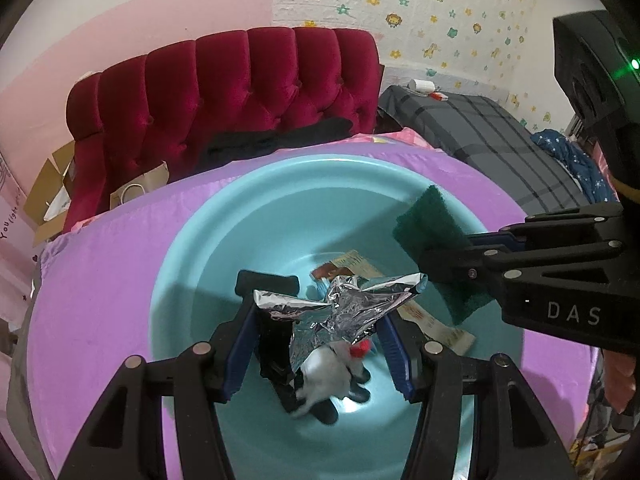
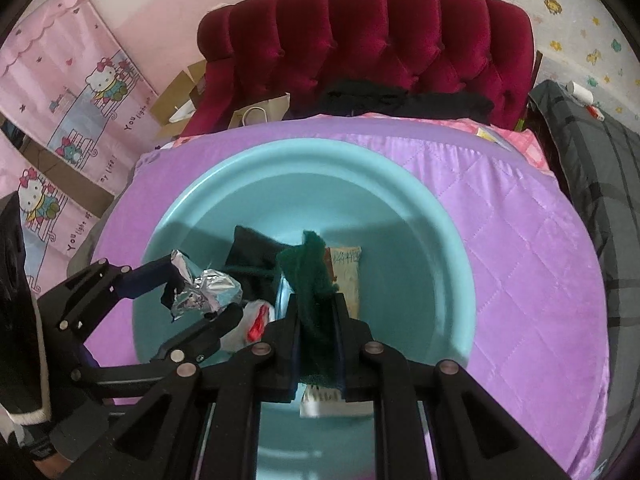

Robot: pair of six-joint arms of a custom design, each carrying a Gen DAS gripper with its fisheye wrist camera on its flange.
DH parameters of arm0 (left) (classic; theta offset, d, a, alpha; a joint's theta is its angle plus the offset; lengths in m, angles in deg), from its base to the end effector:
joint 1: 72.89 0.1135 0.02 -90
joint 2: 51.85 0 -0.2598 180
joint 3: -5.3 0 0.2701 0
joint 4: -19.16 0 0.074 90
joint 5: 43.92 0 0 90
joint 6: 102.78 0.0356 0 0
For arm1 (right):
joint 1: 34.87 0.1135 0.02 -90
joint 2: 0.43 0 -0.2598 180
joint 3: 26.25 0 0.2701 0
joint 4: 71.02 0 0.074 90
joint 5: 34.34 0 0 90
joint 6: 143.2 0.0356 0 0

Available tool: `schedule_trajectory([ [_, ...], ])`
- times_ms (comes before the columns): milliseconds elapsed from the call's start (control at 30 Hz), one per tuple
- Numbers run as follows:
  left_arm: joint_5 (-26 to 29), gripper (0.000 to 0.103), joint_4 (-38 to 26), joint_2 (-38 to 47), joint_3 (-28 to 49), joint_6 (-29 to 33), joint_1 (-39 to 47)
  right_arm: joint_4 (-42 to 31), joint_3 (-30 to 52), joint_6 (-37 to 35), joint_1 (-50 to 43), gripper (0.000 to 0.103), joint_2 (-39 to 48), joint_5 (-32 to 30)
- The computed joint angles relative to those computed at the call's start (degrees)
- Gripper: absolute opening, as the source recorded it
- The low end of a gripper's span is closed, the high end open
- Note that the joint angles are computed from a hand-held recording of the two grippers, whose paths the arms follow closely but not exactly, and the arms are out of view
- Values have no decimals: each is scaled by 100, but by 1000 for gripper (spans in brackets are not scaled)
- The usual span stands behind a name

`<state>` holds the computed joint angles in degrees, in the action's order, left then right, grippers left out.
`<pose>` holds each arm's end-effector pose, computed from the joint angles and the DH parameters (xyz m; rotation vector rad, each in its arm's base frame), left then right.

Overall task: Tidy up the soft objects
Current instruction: 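Open both grippers to drop the foil packet and green pad into the basin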

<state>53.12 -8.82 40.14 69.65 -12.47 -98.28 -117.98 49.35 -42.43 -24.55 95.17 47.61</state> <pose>0.2963 -0.1455 0.1576 0.6175 2.4878 -0.3260 0.3355 0.0662 0.1791 -0.0287 2.7572 0.2936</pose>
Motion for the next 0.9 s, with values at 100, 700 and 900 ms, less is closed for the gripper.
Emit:
schedule_trajectory([
  [100, -71, 62, 64, 297, 188, 22, -19, 73, 148, 14, -90, 14, 248, -64],
  [700, -465, 99, 192, 539, 298, 1, -145, 270, 276, 74, -88, 80, 426, 231],
  [900, -620, 103, 310, 303, 89, -4, -208, 283, 115, 179, -22, 103, 180, 375],
])
